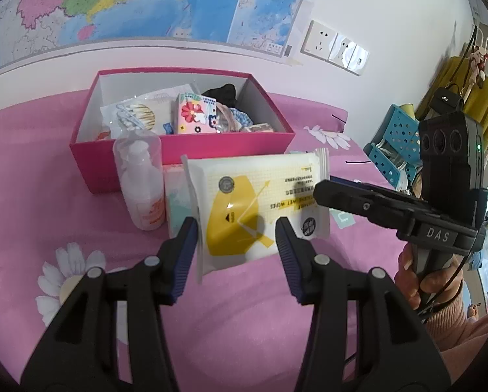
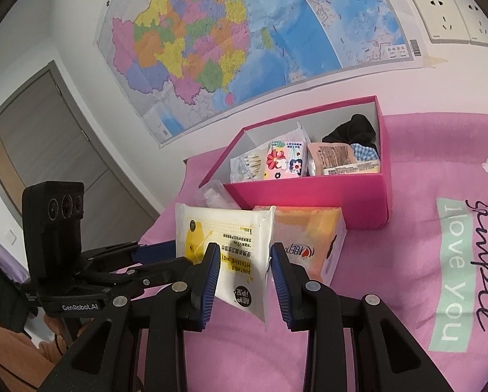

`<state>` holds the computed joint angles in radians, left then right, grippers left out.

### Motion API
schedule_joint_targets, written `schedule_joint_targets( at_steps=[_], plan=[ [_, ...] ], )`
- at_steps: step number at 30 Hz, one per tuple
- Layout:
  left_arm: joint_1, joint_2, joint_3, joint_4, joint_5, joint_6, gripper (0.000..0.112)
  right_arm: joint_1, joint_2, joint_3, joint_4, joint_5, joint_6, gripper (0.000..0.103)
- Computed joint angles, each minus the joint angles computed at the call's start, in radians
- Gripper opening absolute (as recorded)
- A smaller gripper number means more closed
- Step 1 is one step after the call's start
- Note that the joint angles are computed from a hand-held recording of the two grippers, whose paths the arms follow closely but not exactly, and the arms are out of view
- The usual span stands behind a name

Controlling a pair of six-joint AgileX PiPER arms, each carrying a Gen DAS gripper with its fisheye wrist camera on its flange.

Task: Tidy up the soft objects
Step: 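Lift the wet wipes pack with the right tool toward the pink box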

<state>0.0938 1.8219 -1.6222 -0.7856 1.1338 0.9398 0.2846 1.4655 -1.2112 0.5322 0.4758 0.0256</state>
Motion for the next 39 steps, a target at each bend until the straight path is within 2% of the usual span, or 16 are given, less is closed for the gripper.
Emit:
schedule_joint_targets(
  at_steps=[39],
  plan=[
    [-0.033, 0.136, -0.302, 0.012, 0.034, -0.093, 0.051, -0.061, 0.103, -0.191, 0.0, 0.034, -0.053, 0.033]
  ],
)
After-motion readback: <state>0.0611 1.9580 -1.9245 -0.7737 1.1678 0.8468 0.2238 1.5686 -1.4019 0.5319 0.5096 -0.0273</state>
